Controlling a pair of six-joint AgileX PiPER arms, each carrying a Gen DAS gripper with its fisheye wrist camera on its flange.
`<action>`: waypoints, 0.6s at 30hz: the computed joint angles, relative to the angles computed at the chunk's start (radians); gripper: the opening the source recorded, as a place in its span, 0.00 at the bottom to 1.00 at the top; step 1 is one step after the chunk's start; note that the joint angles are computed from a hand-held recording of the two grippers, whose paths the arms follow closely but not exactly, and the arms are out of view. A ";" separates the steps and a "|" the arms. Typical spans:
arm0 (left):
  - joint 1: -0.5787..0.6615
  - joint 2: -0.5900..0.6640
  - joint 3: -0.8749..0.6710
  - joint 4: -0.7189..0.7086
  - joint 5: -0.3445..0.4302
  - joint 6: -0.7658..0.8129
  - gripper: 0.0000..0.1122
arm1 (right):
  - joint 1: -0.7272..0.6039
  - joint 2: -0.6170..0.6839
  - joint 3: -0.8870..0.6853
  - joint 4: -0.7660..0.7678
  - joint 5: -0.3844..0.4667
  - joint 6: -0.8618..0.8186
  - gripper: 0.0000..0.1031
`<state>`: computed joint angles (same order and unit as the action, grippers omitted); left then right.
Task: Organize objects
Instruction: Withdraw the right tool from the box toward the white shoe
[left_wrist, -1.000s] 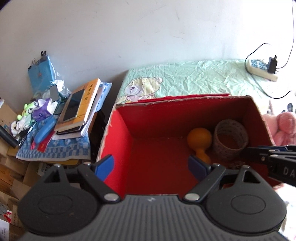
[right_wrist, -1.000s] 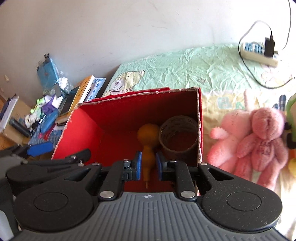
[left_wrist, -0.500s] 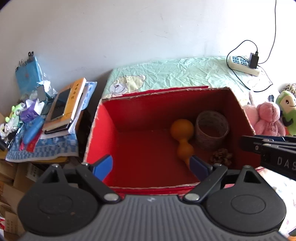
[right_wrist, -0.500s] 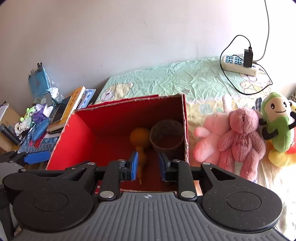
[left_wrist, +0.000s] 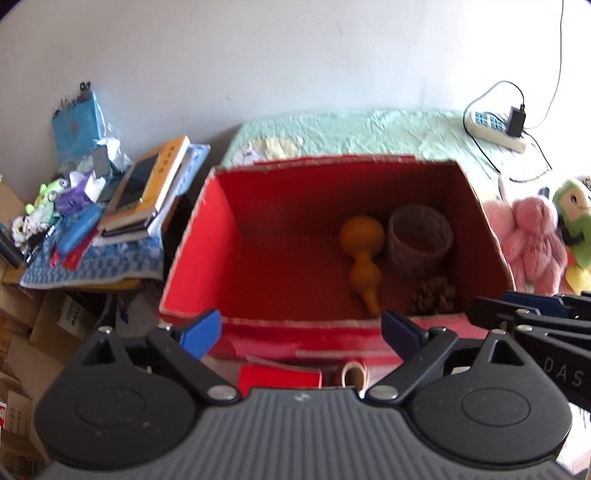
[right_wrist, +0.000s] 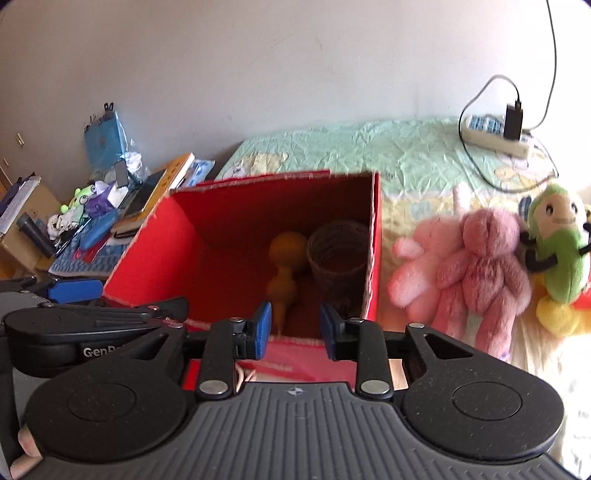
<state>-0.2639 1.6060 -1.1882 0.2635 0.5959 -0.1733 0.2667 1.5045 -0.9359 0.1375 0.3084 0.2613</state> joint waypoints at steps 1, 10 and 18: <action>0.006 -0.008 0.014 -0.022 -0.003 0.022 0.84 | -0.004 -0.009 0.015 0.058 -0.001 -0.054 0.30; 0.063 0.005 0.094 -0.172 -0.030 0.206 0.84 | 0.050 -0.011 0.067 -0.058 -0.005 0.152 0.30; 0.064 0.040 0.114 -0.172 -0.028 0.211 0.81 | 0.054 0.017 0.088 0.074 -0.008 0.047 0.30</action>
